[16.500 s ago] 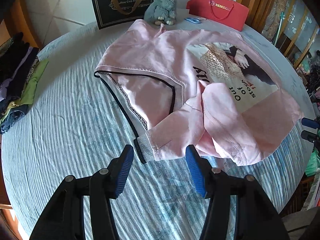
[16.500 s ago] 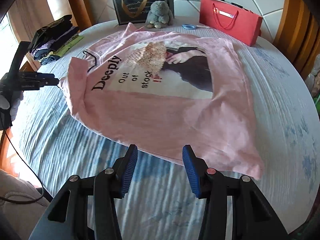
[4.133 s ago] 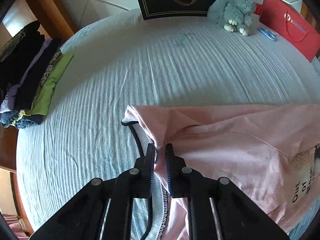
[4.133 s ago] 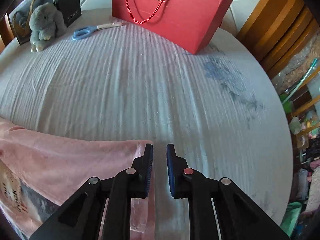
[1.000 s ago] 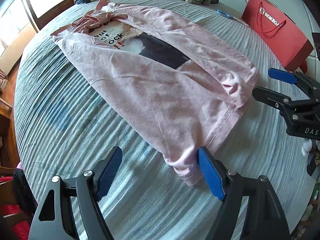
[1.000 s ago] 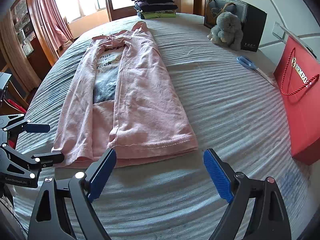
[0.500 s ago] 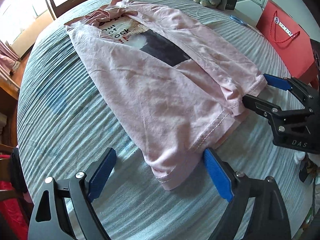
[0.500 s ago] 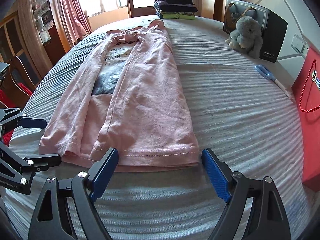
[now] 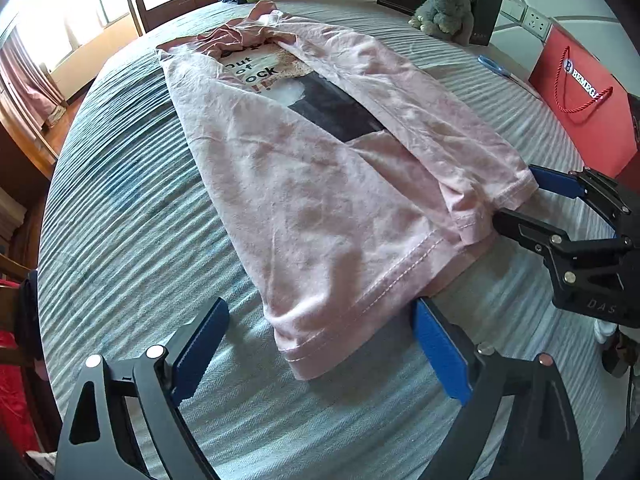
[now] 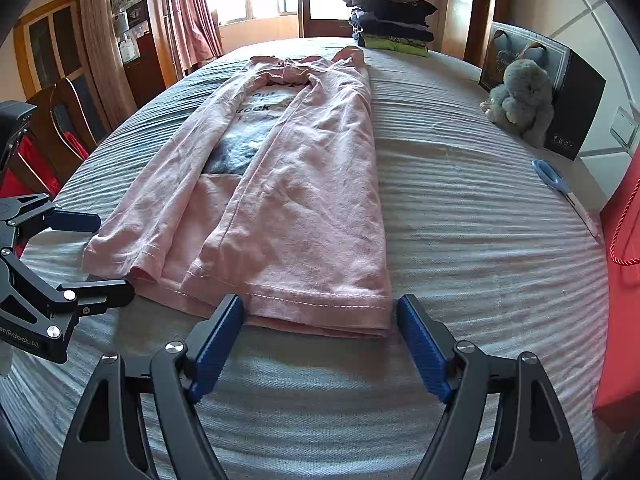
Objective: Fold clothes
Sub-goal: 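Grasp the hem with both grippers and fold it toward the collar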
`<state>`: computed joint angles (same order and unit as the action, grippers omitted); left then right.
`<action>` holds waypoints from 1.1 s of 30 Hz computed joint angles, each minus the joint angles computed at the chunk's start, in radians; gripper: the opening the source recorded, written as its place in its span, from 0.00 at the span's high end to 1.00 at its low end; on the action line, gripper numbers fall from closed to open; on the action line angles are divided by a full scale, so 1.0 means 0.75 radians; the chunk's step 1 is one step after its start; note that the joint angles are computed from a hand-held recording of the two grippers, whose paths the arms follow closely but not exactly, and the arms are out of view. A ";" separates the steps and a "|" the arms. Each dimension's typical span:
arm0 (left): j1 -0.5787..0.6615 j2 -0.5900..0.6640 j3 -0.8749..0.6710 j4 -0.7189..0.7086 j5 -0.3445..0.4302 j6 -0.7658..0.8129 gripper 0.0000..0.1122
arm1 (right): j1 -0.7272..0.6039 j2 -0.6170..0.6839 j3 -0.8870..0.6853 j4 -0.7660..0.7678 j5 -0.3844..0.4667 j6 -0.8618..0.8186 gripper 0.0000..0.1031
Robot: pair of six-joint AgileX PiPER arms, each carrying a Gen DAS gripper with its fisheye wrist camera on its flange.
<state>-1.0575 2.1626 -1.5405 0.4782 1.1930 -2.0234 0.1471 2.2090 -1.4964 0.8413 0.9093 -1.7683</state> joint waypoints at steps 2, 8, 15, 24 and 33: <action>-0.014 0.016 -0.048 0.018 0.021 0.031 0.29 | -0.014 0.015 -0.032 0.000 0.030 0.016 0.36; 0.017 -0.023 0.007 0.040 -0.041 0.094 0.60 | -0.010 0.020 -0.060 -0.031 0.068 0.030 0.55; 0.054 -0.156 0.189 0.074 -0.179 0.144 0.89 | 0.018 0.002 -0.097 -0.073 0.152 0.154 0.83; 0.099 -0.522 0.479 0.263 -0.182 0.277 0.90 | 0.102 -0.129 -0.134 0.030 0.134 0.362 0.83; 0.525 -0.960 0.943 0.370 -0.466 0.571 0.90 | 0.464 -0.062 -0.438 -0.122 -0.074 0.826 0.88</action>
